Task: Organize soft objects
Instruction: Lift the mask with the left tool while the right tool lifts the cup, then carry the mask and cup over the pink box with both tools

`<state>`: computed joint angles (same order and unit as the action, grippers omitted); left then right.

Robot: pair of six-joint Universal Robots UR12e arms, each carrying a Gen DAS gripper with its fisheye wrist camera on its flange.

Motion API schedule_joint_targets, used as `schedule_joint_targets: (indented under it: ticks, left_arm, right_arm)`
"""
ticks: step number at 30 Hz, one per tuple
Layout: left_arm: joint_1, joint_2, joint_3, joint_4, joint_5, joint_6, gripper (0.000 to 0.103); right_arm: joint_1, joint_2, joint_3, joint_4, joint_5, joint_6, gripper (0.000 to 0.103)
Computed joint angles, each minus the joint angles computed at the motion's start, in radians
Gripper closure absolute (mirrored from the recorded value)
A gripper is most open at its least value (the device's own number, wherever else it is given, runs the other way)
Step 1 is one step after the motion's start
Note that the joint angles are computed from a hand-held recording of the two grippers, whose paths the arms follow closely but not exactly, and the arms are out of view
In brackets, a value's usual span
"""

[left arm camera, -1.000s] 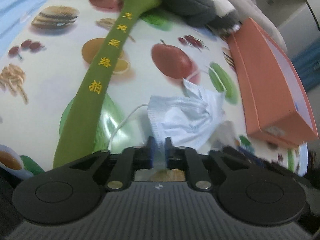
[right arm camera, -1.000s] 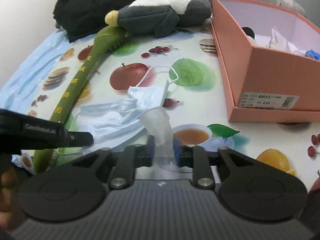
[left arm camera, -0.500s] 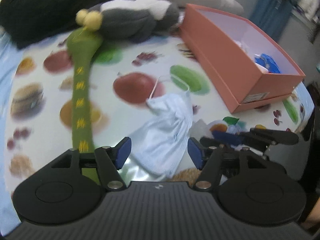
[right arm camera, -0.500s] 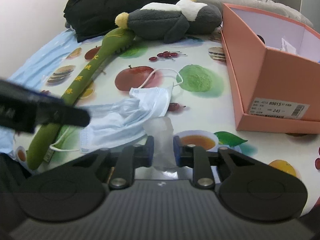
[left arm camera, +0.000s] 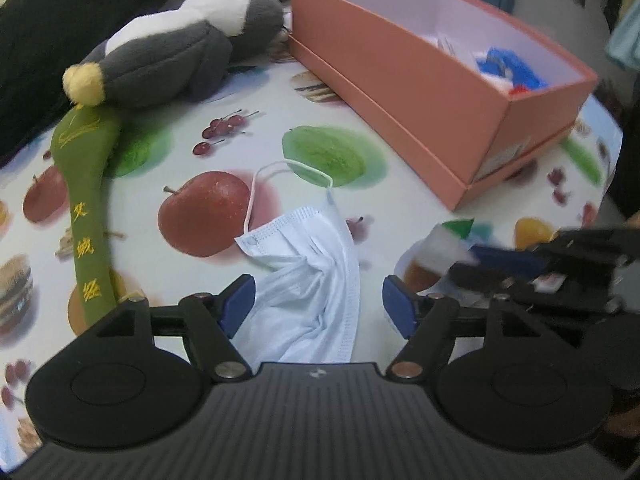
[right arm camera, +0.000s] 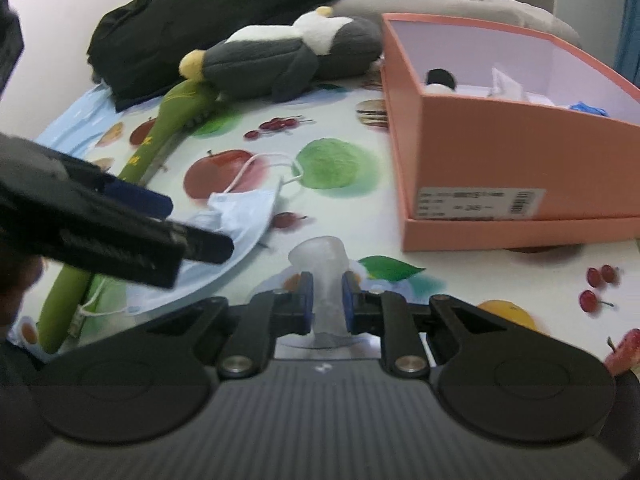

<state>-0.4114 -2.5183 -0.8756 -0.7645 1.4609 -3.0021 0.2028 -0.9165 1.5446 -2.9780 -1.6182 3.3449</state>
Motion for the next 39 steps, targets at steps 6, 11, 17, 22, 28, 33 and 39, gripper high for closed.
schedule_joint_targets:
  ticks: [6,11,17,22,28,33,39]
  left_arm:
    - [-0.012,-0.026,0.021,-0.003,0.032,0.028,0.029]
    - [-0.015,-0.035,0.018,0.011,0.056,-0.034,0.043]
    - [-0.007,-0.017,-0.018,0.034,0.050,-0.172,0.080]
    - [-0.004,0.014,-0.070,0.094,0.071,-0.282,0.093]
    - [0.001,0.066,-0.136,0.174,0.077,-0.382,0.093]
    - [0.000,0.104,-0.164,0.217,0.083,-0.440,0.093]
    - [-0.007,0.130,-0.156,0.247,0.102,-0.480,0.093]
  right_arm:
    - [-0.005,-0.016,0.016,0.005,-0.006,0.017,0.084]
    - [-0.008,-0.037,0.041,0.003,-0.002,0.020,0.084]
    - [-0.015,-0.047,0.055,0.028,0.036,0.042,0.084]
    - [-0.019,-0.055,0.053,0.039,0.056,0.038,0.084]
    - [-0.023,-0.073,0.048,0.029,0.065,0.011,0.084]
    - [-0.031,-0.087,0.034,0.017,0.074,0.005,0.084]
    - [-0.042,-0.101,0.014,-0.007,0.090,-0.012,0.084]
